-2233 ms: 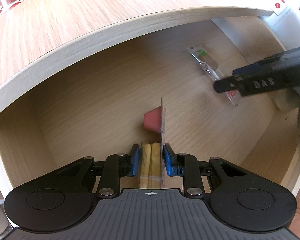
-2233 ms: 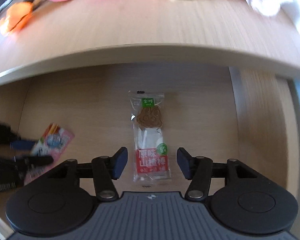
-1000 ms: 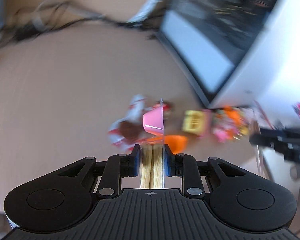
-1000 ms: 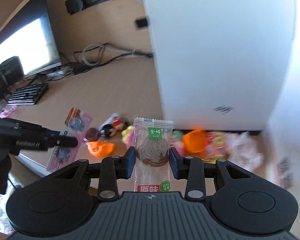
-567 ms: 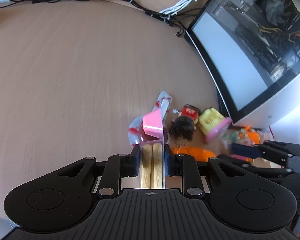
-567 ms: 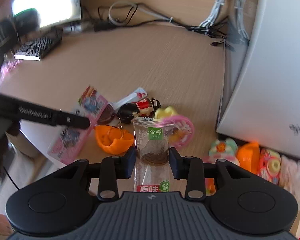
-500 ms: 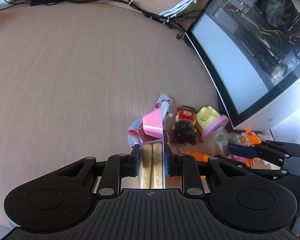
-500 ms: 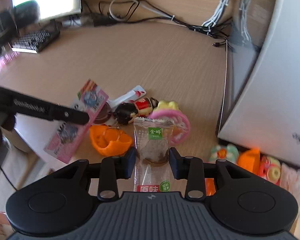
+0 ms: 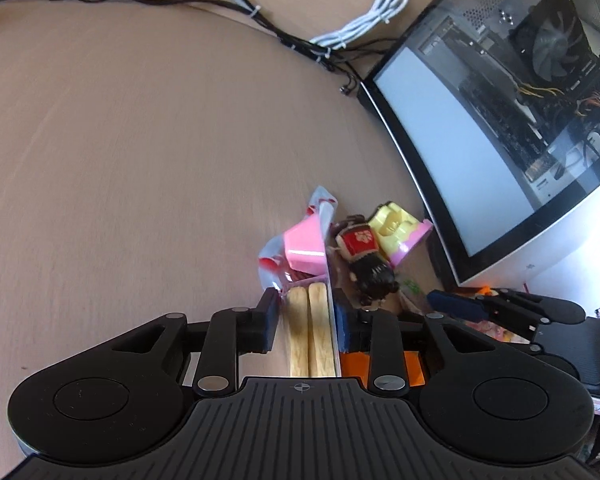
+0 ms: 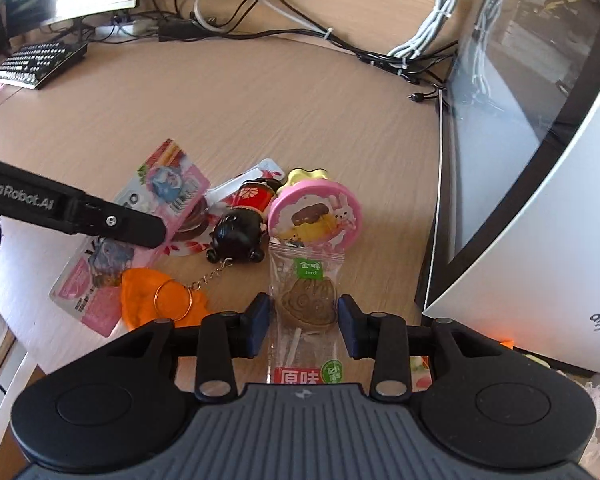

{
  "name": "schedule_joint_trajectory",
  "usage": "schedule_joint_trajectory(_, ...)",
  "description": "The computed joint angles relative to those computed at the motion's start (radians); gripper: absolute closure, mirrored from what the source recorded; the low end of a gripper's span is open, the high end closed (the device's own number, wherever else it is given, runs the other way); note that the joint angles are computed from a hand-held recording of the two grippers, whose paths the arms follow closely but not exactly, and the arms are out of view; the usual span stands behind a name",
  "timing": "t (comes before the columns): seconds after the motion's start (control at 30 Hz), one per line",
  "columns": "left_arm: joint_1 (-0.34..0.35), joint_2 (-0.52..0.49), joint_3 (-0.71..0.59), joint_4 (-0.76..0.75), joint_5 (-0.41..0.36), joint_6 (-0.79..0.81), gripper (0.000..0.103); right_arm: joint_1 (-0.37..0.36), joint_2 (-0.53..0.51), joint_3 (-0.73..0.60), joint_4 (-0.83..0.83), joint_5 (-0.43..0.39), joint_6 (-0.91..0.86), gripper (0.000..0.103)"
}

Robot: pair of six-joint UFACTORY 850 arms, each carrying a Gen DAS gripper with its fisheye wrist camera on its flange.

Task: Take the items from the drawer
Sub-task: 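Set the snack sticks and candy stick on the desk, open both tools, then push the empty drawer closed with both tools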

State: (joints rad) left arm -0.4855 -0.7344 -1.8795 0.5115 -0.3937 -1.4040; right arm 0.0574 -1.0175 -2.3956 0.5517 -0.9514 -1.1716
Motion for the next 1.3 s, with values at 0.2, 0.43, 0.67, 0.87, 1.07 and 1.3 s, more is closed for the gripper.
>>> schedule_joint_trajectory(0.2,-0.014,-0.020,-0.057,0.027,-0.118,0.076,0.063,-0.028,0.082,0.132,0.055,0.048,-0.011,0.057)
schedule_joint_trajectory(0.43,-0.030,0.019,-0.007,0.182,-0.136,-0.073,0.063,-0.087,0.181,0.265,0.241,0.071,-0.116,0.052)
schedule_joint_trajectory(0.67,-0.080,0.043,0.009,0.352,-0.262,-0.246,0.063,-0.154,0.238,0.359,0.353,0.076,-0.164,0.044)
schedule_joint_trajectory(0.87,-0.156,0.071,0.028,0.425,-0.430,-0.378,0.063,-0.189,0.277,0.433,0.508,0.120,-0.298,0.032)
schedule_joint_trajectory(1.07,-0.254,0.092,0.052,0.460,-0.601,-0.520,0.063,-0.207,0.309,0.502,0.552,0.064,-0.349,0.031)
schedule_joint_trajectory(1.3,-0.345,0.130,0.099,0.523,-0.740,-0.598,0.063,-0.227,0.409,0.654,0.612,-0.027,-0.474,0.030)
